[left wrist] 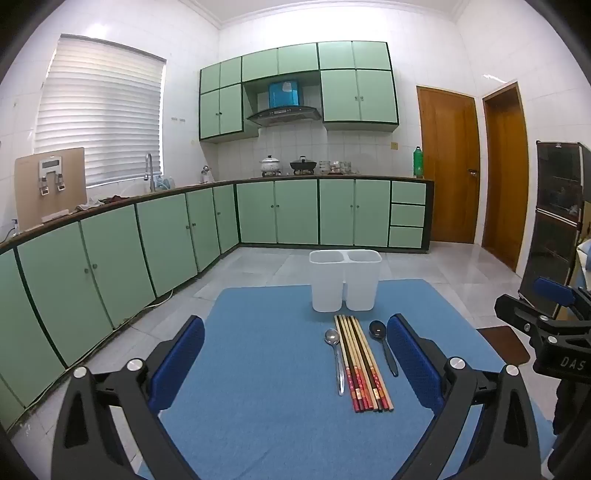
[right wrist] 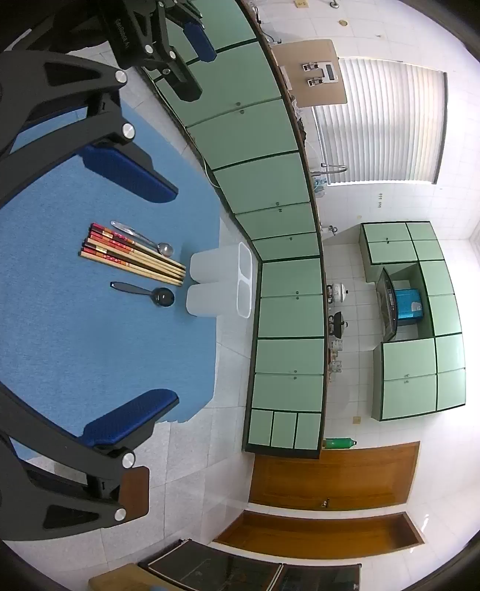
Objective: Organize utensils
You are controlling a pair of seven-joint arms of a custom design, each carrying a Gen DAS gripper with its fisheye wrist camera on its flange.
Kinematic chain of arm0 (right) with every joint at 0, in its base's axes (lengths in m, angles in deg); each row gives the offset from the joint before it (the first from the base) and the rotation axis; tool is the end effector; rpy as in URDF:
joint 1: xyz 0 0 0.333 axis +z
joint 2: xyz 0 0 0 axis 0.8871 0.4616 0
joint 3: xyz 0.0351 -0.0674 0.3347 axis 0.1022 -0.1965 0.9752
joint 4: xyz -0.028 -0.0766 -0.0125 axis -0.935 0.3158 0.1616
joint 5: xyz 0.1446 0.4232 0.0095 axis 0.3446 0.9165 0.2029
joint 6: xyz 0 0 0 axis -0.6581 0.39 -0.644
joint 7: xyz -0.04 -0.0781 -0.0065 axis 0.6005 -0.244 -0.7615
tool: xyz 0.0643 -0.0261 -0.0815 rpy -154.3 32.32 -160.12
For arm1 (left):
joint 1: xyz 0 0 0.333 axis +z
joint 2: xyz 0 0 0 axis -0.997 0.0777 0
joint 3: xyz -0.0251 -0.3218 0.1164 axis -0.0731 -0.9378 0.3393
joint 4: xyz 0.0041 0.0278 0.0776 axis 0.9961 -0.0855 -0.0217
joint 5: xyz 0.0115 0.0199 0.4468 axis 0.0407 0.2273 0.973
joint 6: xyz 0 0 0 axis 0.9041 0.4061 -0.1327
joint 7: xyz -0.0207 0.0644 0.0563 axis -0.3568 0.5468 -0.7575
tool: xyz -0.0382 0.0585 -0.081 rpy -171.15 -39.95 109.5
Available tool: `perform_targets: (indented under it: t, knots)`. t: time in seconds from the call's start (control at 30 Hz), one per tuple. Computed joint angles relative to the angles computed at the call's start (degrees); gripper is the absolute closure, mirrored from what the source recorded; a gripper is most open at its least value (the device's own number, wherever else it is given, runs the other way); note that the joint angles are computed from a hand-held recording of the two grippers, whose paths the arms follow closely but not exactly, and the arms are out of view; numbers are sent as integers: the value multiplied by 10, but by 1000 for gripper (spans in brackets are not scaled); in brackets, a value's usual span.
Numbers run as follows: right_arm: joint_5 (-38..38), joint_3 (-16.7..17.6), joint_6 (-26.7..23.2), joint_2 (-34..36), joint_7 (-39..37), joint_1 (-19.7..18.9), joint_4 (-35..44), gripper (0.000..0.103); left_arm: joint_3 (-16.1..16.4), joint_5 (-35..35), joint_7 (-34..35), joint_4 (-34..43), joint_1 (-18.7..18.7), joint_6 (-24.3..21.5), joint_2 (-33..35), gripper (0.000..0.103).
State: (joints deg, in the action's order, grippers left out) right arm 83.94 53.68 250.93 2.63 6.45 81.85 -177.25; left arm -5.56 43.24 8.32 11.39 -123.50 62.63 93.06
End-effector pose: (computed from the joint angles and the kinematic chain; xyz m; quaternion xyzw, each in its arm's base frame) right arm 0.6926 0.2836 0.6259 -0.7208 0.4198 -0.2557 0.4887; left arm 0.6064 -0.4890 0.6312 -0.6648 0.4785 -0.3070 0.4845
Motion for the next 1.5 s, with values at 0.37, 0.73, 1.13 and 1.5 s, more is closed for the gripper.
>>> perform_targets:
  t: [0.37, 0.73, 1.13, 1.5]
  knots:
    - [3, 2, 1, 0, -4, -1, 0, 5, -1, -7, 8, 8, -4, -8, -2, 6]
    - [-2, -1, -2, 0, 3, 1, 1, 5, -5, -1, -4, -8, 3, -7, -9, 6]
    - [-3, -1, -1, 0, 4, 2, 1, 5, -3, 0, -5, -4, 1, -8, -5, 6]
    - [-3, -1, -3, 0, 5, 2, 2, 5, -4, 0, -5, -6, 2, -7, -6, 6]
